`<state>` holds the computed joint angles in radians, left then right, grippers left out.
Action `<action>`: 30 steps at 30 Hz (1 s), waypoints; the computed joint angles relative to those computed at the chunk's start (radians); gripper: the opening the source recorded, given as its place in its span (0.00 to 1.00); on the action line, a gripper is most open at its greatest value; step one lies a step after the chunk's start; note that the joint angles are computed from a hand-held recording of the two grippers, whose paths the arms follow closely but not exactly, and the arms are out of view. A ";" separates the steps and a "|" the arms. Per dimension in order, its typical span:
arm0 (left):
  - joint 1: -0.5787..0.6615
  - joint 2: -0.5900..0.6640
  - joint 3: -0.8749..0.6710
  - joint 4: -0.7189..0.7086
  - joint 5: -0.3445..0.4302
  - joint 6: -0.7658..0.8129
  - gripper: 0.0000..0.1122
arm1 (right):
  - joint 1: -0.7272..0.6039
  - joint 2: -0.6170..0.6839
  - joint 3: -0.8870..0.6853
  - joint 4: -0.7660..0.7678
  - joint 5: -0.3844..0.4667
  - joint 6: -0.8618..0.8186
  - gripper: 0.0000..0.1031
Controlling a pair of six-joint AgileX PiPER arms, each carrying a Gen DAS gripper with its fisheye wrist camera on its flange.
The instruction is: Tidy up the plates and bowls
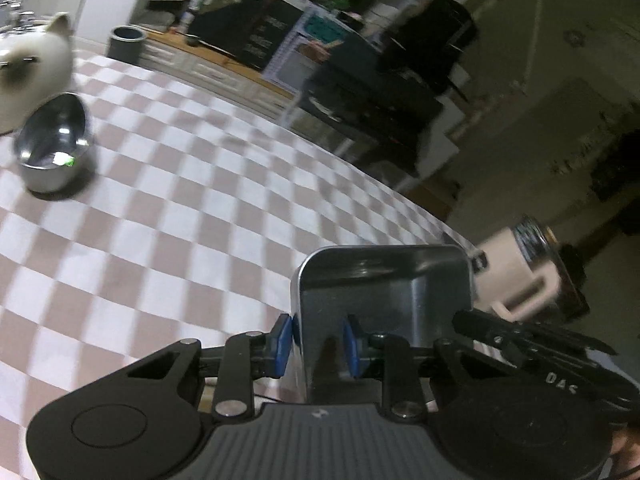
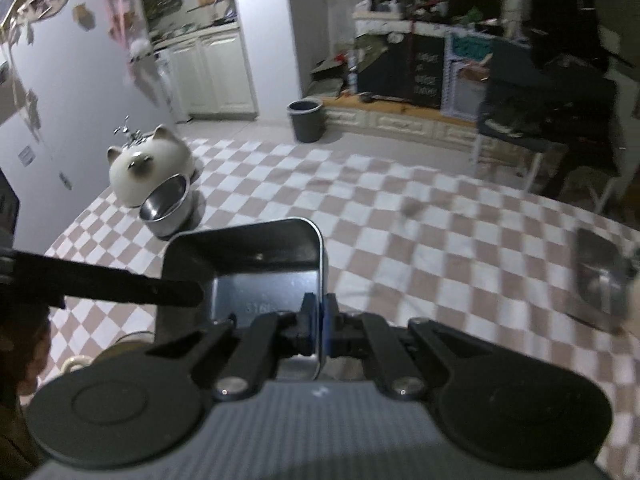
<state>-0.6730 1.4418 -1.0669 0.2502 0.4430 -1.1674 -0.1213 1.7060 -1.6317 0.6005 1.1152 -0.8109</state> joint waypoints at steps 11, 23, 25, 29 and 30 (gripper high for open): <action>-0.165 0.145 -0.131 0.008 -0.024 0.025 0.25 | -0.312 -0.168 0.213 0.060 0.061 -0.102 0.05; -0.252 0.329 -0.320 -0.037 0.039 0.108 0.25 | -0.463 -0.163 0.268 0.061 0.058 -0.153 0.05; -0.260 0.350 -0.341 -0.040 0.046 0.122 0.25 | -0.483 -0.154 0.273 0.057 0.063 -0.168 0.05; -0.275 0.390 -0.377 -0.057 0.070 0.150 0.25 | -0.505 -0.131 0.280 0.024 0.075 -0.179 0.05; -0.275 0.399 -0.383 -0.067 0.072 0.158 0.25 | -0.508 -0.122 0.277 0.017 0.079 -0.179 0.05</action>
